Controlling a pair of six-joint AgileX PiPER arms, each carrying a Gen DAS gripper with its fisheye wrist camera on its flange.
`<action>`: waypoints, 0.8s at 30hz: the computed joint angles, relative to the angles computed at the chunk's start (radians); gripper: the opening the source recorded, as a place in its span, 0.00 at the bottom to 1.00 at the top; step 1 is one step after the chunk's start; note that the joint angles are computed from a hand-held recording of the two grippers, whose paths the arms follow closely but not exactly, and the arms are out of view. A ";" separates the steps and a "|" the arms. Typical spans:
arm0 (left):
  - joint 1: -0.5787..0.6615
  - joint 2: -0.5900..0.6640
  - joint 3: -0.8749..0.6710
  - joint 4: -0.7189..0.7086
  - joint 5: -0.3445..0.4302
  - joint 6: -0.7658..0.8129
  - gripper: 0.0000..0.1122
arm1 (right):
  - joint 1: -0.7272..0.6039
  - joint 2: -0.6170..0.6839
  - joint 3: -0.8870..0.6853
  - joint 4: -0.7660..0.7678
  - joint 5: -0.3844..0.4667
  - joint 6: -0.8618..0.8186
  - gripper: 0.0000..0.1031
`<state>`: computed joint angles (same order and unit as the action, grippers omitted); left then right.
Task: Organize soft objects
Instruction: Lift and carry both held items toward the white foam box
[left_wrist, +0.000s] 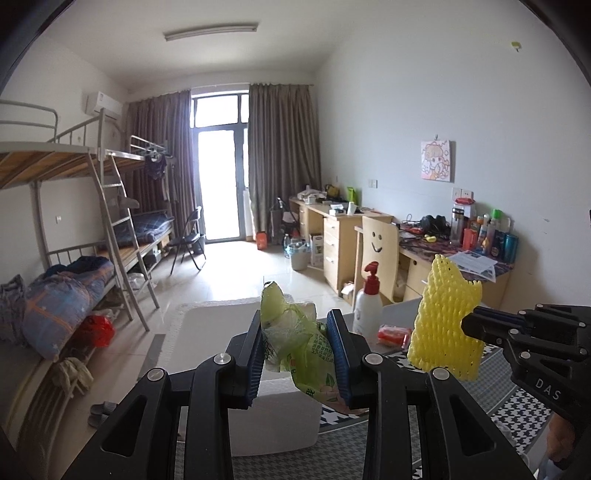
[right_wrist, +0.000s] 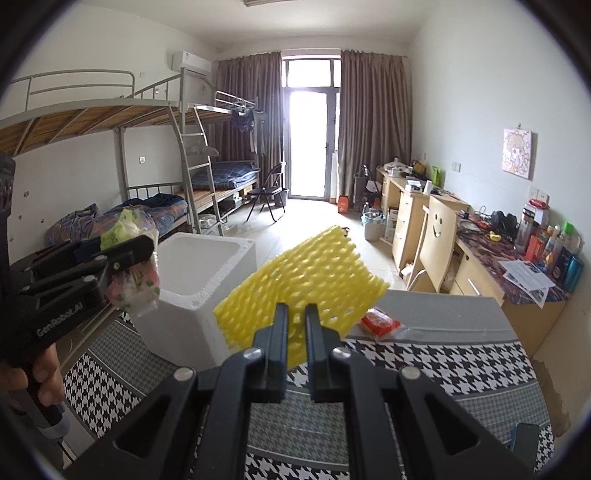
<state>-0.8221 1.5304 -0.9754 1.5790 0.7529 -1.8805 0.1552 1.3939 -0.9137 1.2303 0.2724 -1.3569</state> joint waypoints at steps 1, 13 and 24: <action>0.005 0.000 -0.002 -0.002 0.004 0.002 0.31 | 0.007 0.001 -0.003 0.001 -0.001 -0.002 0.11; 0.096 0.015 -0.034 -0.053 -0.010 0.038 0.31 | 0.061 0.052 -0.093 -0.126 0.015 0.126 0.11; 0.172 0.076 -0.104 -0.108 -0.011 0.107 0.31 | 0.123 0.124 -0.190 -0.296 0.015 0.310 0.11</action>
